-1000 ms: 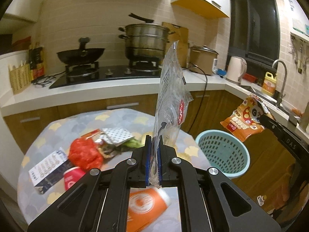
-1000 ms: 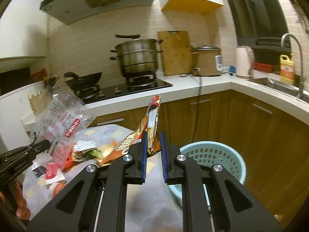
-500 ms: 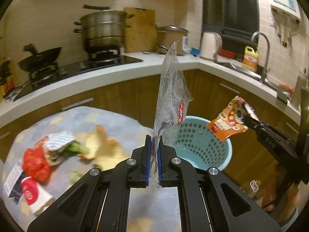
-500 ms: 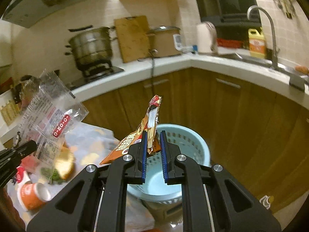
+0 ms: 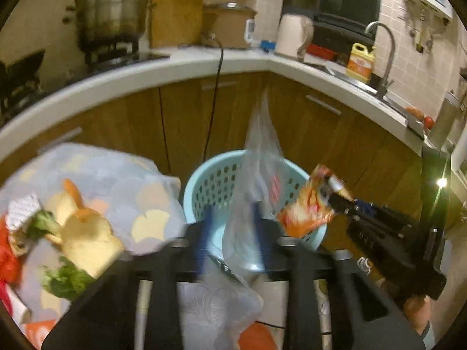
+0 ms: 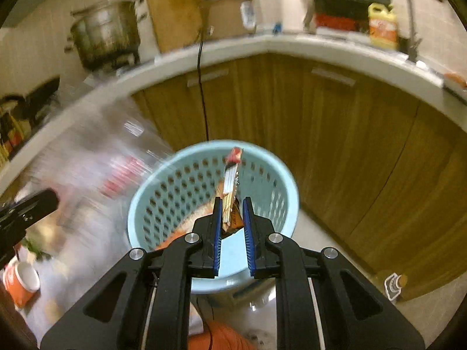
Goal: Collect trash
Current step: 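Open the right gripper over the blue basket while the left releases the bag there, then move both open grippers back over the table trash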
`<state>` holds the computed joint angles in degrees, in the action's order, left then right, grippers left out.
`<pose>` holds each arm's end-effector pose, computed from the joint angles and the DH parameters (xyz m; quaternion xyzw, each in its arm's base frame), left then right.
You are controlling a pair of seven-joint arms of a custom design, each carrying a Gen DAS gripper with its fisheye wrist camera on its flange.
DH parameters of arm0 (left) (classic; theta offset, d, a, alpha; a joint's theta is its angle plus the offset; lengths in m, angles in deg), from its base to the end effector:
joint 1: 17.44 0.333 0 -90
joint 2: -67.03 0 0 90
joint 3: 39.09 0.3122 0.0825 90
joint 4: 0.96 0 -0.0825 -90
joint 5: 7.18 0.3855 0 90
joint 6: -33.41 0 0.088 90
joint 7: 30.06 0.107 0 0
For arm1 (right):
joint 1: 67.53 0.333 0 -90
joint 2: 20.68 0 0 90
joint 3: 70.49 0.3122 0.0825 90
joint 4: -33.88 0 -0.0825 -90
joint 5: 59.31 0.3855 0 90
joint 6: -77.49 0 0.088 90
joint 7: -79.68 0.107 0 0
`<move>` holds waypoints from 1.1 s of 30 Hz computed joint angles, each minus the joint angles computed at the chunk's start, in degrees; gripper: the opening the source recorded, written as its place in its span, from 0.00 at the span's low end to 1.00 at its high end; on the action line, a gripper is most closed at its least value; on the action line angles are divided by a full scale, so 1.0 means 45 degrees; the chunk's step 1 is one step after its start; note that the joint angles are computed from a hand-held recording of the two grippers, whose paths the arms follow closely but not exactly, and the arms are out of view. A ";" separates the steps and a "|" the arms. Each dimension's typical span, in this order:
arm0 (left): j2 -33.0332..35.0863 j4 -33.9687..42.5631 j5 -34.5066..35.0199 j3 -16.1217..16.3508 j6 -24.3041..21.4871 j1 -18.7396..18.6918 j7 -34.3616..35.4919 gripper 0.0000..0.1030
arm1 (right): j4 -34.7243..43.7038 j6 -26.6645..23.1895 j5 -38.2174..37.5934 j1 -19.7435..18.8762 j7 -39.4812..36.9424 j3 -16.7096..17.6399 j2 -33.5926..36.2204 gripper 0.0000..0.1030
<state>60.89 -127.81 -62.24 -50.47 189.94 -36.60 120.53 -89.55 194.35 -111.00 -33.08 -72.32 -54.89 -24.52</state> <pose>0.4867 -0.2537 0.4765 -0.3363 0.8504 -0.3942 0.0908 0.3732 0.3799 0.4382 -0.3738 0.8403 -0.3199 0.2277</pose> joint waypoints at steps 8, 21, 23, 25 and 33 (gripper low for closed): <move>-0.0005 -0.0127 -0.0449 0.0190 -0.0098 0.0329 0.0272 0.38 | 0.0226 0.0296 0.0400 0.0011 -0.0405 -0.0173 0.0460 0.41; -0.2805 -0.1866 -0.2760 0.1931 -0.0316 0.0824 0.2318 0.51 | 0.3713 -0.1399 -0.2830 0.1574 -0.0872 0.0069 0.2286 0.48; -0.3150 -0.2122 -0.2793 0.2262 -0.0276 0.1040 0.2455 0.52 | 0.4523 -0.1433 -0.3367 0.1998 -0.0991 -0.0138 0.2922 0.48; -0.3466 -0.2382 -0.2593 0.2689 -0.0470 0.1389 0.2500 0.52 | 0.5335 -0.1289 -0.3814 0.2389 -0.1037 -0.0416 0.3621 0.48; -0.3090 -0.2381 -0.2185 0.3706 -0.0034 0.2529 0.2175 0.52 | 0.9095 -0.0229 -0.3381 0.3355 -0.3306 -0.1492 0.6497 0.48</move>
